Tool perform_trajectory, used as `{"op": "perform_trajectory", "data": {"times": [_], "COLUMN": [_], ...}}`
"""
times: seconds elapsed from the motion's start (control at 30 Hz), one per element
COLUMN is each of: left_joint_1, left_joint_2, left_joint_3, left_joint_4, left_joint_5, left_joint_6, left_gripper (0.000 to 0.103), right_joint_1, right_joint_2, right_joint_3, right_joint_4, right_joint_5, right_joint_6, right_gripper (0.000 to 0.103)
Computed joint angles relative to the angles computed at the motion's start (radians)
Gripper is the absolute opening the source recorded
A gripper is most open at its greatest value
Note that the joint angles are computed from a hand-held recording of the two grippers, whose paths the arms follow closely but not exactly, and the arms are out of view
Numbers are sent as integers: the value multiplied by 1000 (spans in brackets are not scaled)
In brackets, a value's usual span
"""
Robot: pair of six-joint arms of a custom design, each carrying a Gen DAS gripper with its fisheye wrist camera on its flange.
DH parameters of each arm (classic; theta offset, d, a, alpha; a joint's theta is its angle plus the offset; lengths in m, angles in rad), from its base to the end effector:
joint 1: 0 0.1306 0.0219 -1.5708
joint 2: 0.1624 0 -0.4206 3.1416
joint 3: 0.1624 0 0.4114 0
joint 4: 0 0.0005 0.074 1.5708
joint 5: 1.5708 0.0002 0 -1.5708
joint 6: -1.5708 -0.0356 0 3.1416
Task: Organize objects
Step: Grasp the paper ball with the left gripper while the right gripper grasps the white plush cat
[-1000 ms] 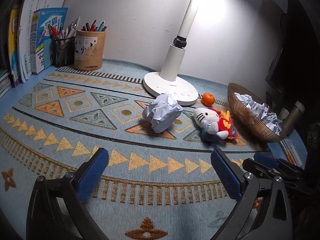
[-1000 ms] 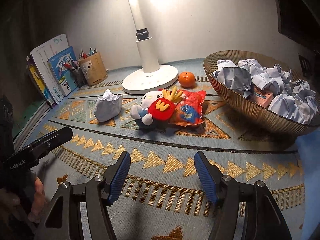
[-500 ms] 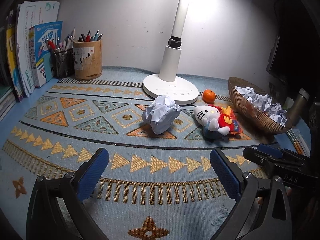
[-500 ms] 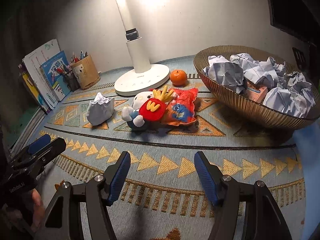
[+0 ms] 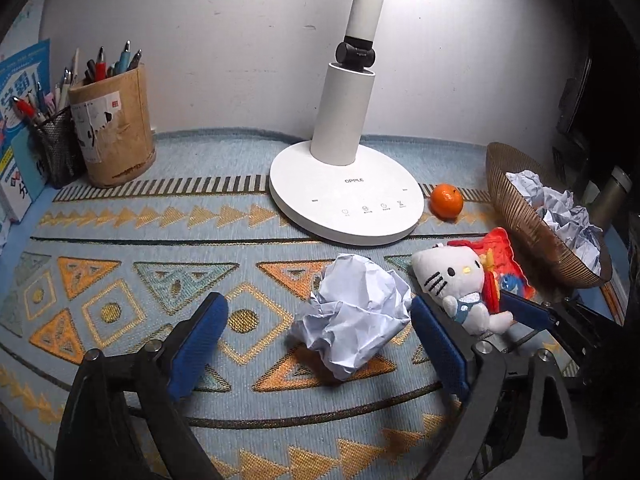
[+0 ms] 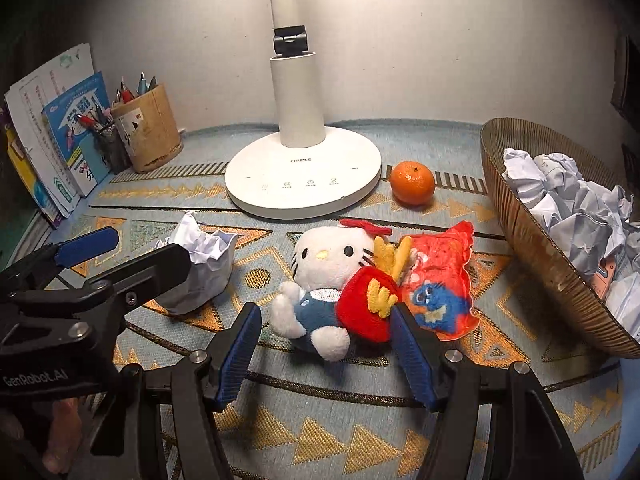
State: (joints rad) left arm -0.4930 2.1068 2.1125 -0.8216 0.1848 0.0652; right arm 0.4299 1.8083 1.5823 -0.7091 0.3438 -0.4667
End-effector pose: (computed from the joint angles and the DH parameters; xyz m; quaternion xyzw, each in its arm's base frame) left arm 0.6823 -0.3745 0.3755 0.2297 0.8973 -0.1836 0.3291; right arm 0.5963 0.2597 0.3392 0.0707 0.9348 -0.0130 0.3479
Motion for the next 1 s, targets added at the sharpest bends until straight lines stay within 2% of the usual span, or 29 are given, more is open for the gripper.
{"op": "perform_trajectory", "data": {"times": [0.07, 0.1, 0.13, 0.23, 0.37, 0.47, 0.53, 0.6, 0.73, 0.8, 0.9, 0.93, 1.0], "left_joint_1": [0, 1, 2, 1, 6, -1, -9, -24, -69, -80, -84, -82, -80], "left_joint_2": [24, 27, 20, -10, -87, -190, -263, -309, -361, -371, -387, -383, -385], "left_joint_3": [31, 35, 23, -21, -119, -256, -369, -446, -551, -576, -601, -597, -600], "left_joint_4": [-36, -41, -27, 12, 66, 141, 219, 256, 316, 343, 381, 368, 371], "left_joint_5": [9, 17, 31, 13, 34, 34, 49, 64, -17, -30, -52, -47, -37], "left_joint_6": [-4, -6, -8, -9, 24, 42, 85, 130, 162, 159, 139, 137, 139], "left_gripper": [56, 46, 42, 41, 41, 41, 41, 41, 41, 41, 41, 41, 41], "right_joint_1": [3, 0, -6, -10, 2, 22, 41, 57, 93, 98, 85, 80, 67], "right_joint_2": [14, 17, 19, -2, -82, -185, -254, -317, -391, -412, -436, -442, -458], "right_joint_3": [17, 19, 19, -9, -91, -190, -259, -329, -427, -459, -495, -502, -516], "right_joint_4": [-22, -28, -30, 8, 79, 121, 118, 124, 112, 101, 92, 82, 71], "right_joint_5": [17, -2, -20, -36, -77, -117, -121, -138, -71, -63, -85, -84, -84], "right_joint_6": [10, 7, -1, -12, 15, 73, 104, 113, 141, 153, 127, 103, 56], "right_gripper": [56, 50, 48, 44, 44, 44, 44, 45, 46, 46, 57, 67, 68]}}
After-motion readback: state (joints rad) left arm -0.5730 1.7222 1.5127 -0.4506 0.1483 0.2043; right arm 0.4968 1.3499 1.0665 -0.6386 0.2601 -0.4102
